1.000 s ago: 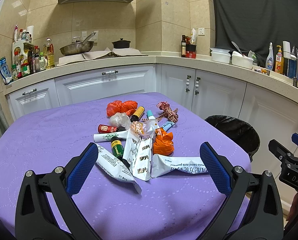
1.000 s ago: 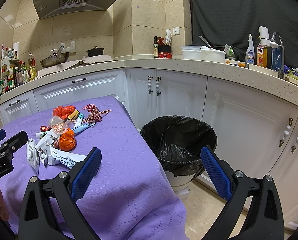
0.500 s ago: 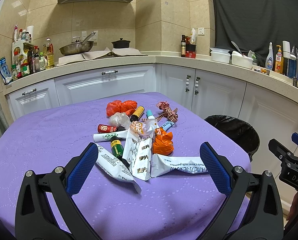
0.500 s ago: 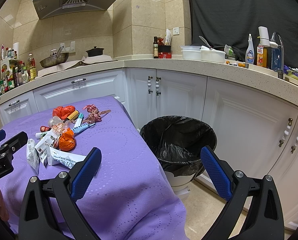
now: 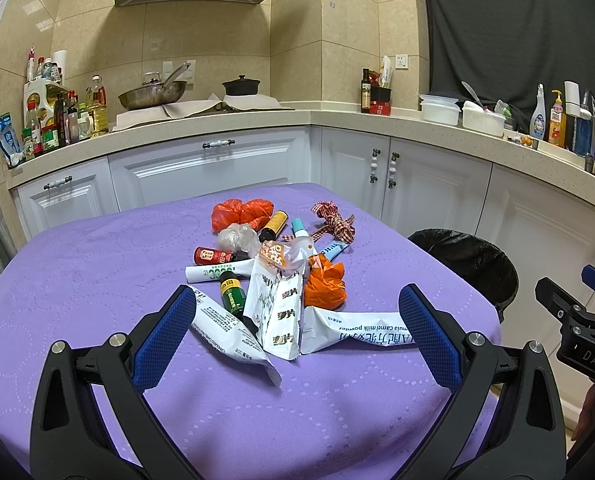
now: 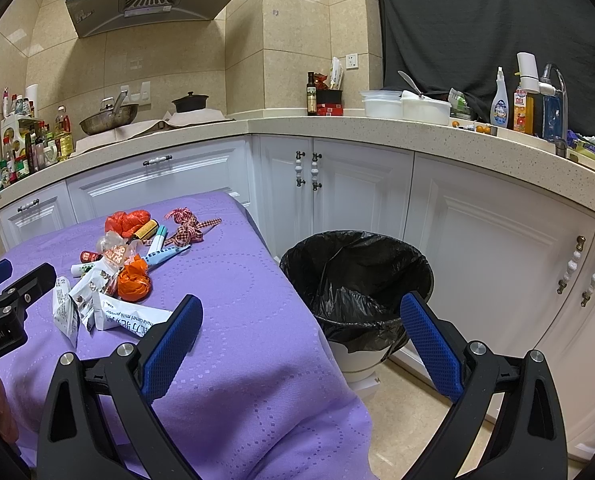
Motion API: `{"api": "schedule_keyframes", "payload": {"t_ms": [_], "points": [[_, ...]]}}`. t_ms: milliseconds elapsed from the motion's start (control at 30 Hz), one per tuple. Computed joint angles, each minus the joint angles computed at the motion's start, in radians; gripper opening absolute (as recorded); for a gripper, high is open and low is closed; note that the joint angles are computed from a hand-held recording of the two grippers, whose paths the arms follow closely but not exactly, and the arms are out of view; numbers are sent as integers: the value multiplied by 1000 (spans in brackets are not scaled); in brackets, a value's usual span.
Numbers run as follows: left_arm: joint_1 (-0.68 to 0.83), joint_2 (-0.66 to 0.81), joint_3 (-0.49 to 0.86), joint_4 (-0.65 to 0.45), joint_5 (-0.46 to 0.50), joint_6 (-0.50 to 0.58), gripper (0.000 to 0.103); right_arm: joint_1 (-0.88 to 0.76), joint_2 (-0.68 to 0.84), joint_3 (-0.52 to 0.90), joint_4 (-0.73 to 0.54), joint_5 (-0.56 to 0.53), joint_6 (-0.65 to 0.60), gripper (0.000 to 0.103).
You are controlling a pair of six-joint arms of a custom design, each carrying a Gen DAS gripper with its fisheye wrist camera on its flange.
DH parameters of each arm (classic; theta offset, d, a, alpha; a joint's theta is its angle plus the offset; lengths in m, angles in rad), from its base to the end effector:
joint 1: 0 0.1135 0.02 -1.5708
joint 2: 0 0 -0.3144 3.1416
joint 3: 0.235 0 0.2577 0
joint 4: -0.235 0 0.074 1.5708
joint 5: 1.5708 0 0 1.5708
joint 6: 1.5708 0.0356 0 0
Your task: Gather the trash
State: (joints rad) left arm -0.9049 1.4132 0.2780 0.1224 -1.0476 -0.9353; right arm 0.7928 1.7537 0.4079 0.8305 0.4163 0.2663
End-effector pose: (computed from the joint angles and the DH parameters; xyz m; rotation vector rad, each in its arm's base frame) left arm 0.1351 -0.1220 0.1442 -0.3594 1.9846 0.2427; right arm 0.2098 0.1924 0.1392 -0.2870 2.0257 0.2278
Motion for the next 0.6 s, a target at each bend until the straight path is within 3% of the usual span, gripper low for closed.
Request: {"api": "schedule_keyframes", "payload": {"t_ms": [300,600], "points": [[12,48,-37,76,24,-3,99,-3,15,11,-1,-34,-11,96],[108,13,-92,82,114,-19,99,-31,134,94,52,-256,-127,96]]}}
